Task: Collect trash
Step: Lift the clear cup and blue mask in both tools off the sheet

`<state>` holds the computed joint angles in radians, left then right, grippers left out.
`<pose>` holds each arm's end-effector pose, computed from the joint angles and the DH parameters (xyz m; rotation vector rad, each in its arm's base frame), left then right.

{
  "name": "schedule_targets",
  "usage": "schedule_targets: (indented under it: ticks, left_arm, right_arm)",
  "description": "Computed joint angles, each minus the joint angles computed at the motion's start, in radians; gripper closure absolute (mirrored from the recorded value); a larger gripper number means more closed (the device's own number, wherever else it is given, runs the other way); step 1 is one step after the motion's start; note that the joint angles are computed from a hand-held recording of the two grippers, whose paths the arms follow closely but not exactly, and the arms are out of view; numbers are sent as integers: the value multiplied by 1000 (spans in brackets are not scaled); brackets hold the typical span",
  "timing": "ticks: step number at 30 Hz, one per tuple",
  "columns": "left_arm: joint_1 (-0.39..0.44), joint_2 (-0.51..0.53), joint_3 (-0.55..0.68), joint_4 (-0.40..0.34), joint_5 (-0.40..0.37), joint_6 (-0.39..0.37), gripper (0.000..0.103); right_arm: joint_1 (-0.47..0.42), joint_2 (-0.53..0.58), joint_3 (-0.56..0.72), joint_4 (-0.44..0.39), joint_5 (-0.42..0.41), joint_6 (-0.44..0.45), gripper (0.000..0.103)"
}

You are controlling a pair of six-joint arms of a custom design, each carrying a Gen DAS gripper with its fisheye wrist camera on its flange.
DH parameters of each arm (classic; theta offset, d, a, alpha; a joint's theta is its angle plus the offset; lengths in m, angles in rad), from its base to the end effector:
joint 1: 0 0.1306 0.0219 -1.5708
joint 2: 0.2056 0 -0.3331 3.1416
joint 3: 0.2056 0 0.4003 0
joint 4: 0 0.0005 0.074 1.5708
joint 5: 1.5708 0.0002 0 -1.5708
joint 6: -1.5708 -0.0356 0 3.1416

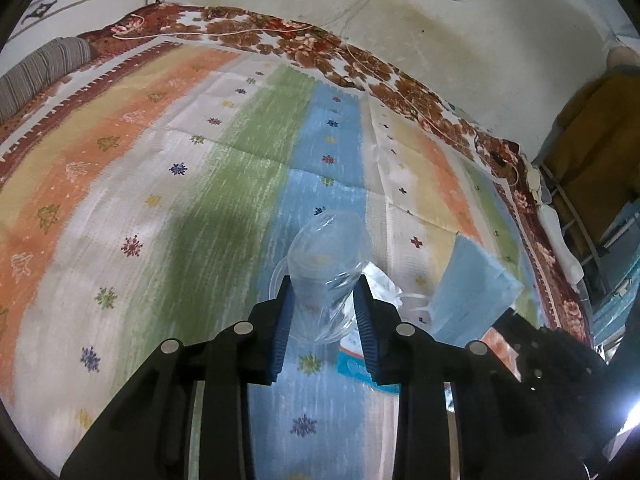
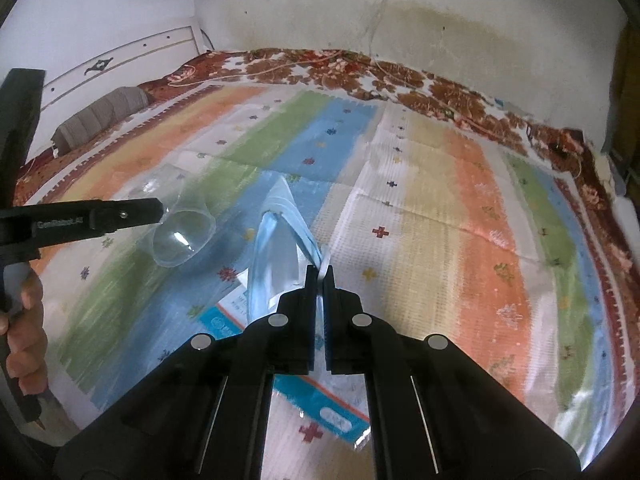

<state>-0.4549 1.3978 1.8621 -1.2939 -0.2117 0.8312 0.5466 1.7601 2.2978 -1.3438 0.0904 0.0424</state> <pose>0.4199 -0.1976 0.5624 -0.5471 2.3431 -0.3557 0.4884 0.2928 0.5640 -0.6484 2.2866 0.1343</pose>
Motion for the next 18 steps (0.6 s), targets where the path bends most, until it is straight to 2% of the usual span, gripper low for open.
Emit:
schedule_targets:
  ticks: [12, 18]
  left_arm:
    - [-94, -52, 32, -27, -47, 48, 75]
    - [-145, -88, 80, -53, -63, 88, 76]
  right_arm:
    - [33, -208, -178, 17, 6, 18, 101]
    - [37, -277, -208, -11, -4, -54, 101]
